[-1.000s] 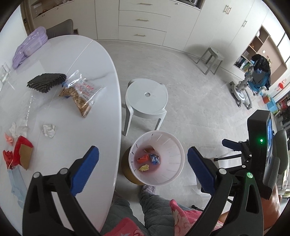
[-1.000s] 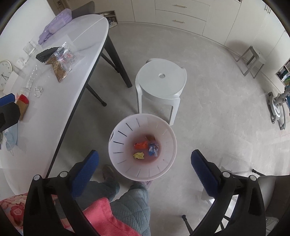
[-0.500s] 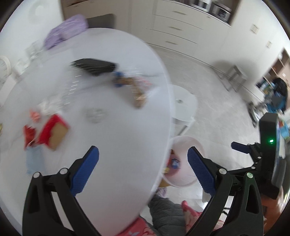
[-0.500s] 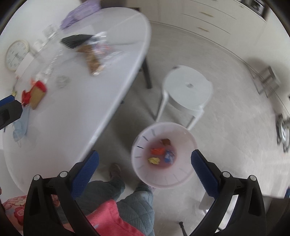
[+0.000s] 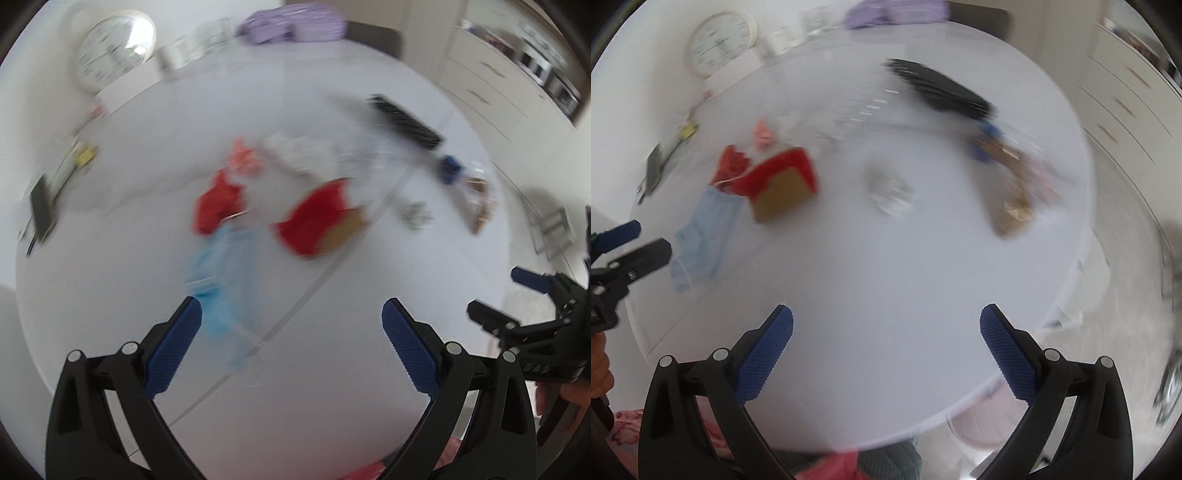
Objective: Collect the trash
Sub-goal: 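Grasp the blue face mask with the left gripper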
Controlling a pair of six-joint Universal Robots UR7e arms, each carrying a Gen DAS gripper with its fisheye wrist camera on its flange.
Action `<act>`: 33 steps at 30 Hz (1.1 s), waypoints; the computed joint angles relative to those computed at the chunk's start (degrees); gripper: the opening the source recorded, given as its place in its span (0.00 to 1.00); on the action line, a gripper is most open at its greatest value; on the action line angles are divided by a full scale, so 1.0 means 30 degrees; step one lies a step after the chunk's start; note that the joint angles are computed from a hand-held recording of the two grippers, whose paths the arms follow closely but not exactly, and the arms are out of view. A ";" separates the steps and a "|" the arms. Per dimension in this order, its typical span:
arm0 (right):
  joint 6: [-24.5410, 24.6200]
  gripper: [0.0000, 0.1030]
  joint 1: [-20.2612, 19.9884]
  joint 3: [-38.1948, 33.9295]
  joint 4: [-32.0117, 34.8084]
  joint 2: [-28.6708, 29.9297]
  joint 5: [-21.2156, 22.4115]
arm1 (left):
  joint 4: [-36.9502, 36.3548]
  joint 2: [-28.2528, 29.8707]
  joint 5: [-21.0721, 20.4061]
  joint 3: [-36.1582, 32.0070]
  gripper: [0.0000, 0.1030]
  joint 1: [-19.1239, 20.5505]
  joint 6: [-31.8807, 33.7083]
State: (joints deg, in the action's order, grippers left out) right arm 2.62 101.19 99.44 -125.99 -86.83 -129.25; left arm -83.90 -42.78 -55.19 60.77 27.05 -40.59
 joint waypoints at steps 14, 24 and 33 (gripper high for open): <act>-1.0841 0.98 0.0449 -0.5717 0.1978 0.5027 0.1301 | 0.0011 -0.0221 -0.0975 0.0993 0.91 0.2178 -0.3387; -1.7939 0.98 0.0181 -0.8648 0.5688 0.6545 0.2562 | 0.1488 0.0964 -0.1227 0.0058 0.44 0.2833 -0.3402; -2.5357 0.96 0.0677 -0.8847 0.5862 0.8048 0.1063 | 0.0466 0.0063 -0.2186 0.0821 0.14 0.2727 -0.1190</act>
State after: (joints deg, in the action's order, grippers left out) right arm -73.45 103.22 72.90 -108.41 -62.68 -126.06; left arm -82.50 -42.59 -61.75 63.23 35.23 -44.16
